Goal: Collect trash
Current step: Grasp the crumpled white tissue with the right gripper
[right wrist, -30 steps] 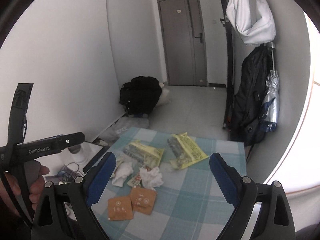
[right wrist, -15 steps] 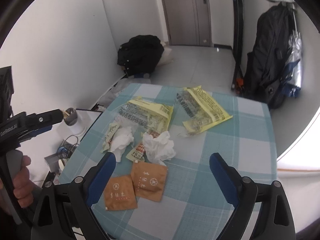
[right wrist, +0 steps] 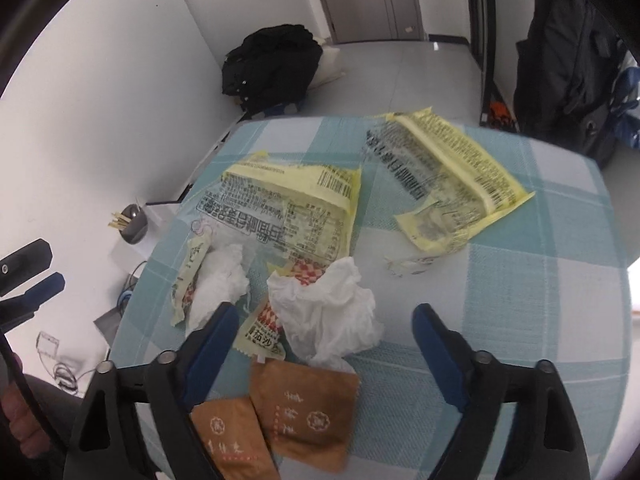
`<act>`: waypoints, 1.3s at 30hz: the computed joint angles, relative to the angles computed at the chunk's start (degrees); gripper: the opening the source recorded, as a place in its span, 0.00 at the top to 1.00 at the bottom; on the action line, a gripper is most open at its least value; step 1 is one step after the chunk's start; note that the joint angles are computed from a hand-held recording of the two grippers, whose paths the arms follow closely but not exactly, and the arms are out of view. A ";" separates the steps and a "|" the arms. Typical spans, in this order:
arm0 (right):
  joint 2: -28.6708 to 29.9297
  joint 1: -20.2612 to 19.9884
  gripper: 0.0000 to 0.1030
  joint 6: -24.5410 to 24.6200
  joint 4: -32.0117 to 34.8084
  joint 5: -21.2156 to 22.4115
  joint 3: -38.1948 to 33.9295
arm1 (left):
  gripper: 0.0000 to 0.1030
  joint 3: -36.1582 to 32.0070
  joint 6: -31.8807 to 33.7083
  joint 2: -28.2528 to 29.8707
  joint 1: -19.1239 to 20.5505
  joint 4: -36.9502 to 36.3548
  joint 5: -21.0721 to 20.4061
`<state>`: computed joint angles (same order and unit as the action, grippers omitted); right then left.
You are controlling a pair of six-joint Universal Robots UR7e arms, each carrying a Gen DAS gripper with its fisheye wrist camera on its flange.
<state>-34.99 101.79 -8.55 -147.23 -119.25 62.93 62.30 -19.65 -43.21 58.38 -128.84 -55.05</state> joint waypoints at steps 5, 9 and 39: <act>0.36 -0.30 0.38 -1.50 -1.14 0.48 0.41 | 0.04 -0.66 -0.61 0.55 0.27 1.74 0.90; -0.02 -0.56 0.57 -2.76 -1.75 1.69 1.10 | 0.04 -1.77 -1.10 1.26 0.49 3.53 0.85; -7.48 -0.33 0.89 -9.21 -12.43 3.89 10.65 | 0.04 -12.47 -2.39 9.04 1.55 15.38 -0.02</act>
